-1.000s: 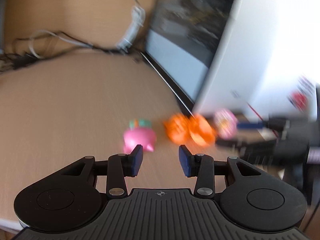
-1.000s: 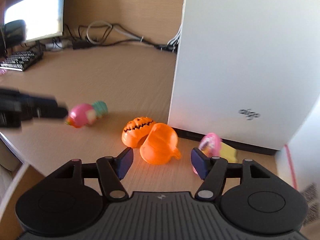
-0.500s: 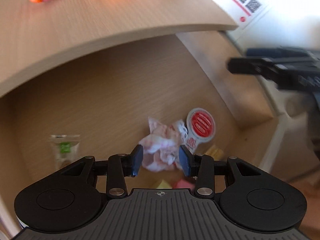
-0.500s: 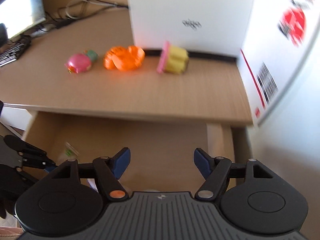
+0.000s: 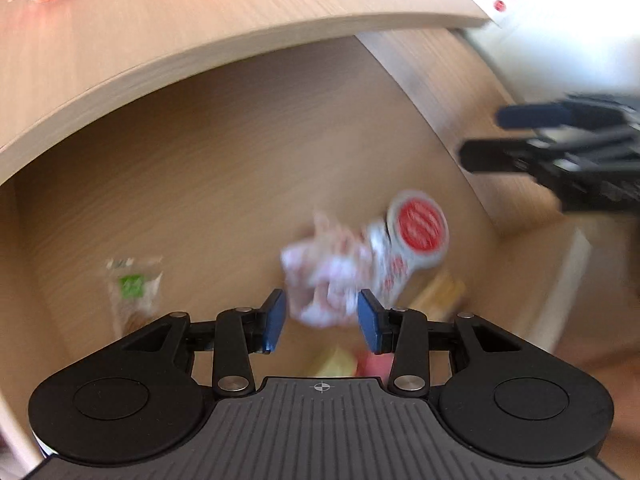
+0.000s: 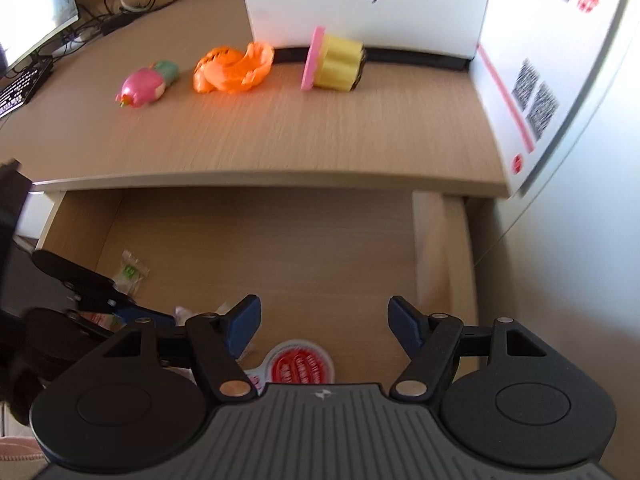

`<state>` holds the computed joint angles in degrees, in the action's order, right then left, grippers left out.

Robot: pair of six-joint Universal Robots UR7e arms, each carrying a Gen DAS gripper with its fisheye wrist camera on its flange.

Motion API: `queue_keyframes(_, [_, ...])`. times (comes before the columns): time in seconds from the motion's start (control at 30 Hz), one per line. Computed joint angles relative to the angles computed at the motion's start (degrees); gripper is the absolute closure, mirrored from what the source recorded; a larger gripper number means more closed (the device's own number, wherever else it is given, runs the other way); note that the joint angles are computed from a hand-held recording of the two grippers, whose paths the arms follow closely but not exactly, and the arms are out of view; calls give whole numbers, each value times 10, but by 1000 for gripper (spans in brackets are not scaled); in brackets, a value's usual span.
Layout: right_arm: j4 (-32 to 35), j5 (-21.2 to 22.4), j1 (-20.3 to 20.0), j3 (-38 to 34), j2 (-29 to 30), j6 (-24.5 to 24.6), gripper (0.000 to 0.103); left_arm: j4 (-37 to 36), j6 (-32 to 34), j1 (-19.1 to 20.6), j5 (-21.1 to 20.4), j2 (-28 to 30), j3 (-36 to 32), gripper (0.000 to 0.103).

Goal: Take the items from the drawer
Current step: 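Grasp a yellow item with the left tool while the right tool grasps the pink cloth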

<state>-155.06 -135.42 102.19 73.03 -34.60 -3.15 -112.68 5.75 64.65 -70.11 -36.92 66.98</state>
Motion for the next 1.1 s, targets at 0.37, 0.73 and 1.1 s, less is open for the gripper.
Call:
queue_keyframes(0.37, [61,34,-8,-44,23,12,32,103,45,9,-1,-13,2,60])
queue_keyframes(0.73, [214,108,-17,-133,69,39,30,59,-28,14,19,-52,33,81])
queue_keyframes(1.1, [385,59,-3,-249,152,64,68,-51,-55,2,43,-149,150,81])
